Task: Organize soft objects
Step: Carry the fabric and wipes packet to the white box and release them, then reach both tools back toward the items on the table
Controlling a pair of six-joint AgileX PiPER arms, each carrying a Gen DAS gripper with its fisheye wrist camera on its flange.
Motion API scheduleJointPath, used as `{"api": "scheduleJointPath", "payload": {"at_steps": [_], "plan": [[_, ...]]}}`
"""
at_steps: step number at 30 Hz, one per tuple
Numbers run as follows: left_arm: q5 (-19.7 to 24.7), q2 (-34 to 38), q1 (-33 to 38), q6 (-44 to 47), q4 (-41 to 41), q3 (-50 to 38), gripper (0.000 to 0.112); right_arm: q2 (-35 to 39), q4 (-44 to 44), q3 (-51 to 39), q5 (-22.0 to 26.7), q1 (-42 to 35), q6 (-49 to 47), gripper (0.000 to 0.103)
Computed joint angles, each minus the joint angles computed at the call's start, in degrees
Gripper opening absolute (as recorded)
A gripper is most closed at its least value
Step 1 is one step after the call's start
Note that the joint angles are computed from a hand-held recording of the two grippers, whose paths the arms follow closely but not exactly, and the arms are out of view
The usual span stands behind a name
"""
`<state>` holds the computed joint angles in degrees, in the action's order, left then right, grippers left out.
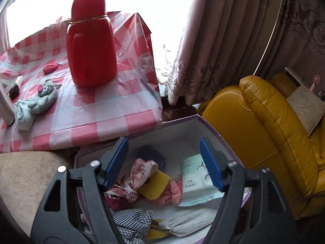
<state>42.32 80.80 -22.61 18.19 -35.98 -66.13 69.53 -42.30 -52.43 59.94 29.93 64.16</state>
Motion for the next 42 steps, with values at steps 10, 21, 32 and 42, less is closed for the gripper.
{"api": "scheduleJointPath", "payload": {"at_steps": [10,21,32,42], "plan": [[0.8,-4.5,15.3,4.0,5.9,3.3,0.074,1.6,0.8,-2.9,-3.6,3.3,1.3,0.088],[4.0,0.6,35.5,8.9,2.0,1.0,0.074,11.8,12.7,-14.2,-13.3,3.8,-12.7,0.089],[5.8,16.8,43.0,2.9,5.2,-13.4,0.074,26.8,19.4,-29.5,-12.2,4.1,-21.4,0.089],[12.3,39.8,39.1,-20.1,20.7,-41.2,0.086,38.3,23.7,-42.6,-7.4,2.0,-26.6,0.089]]}}
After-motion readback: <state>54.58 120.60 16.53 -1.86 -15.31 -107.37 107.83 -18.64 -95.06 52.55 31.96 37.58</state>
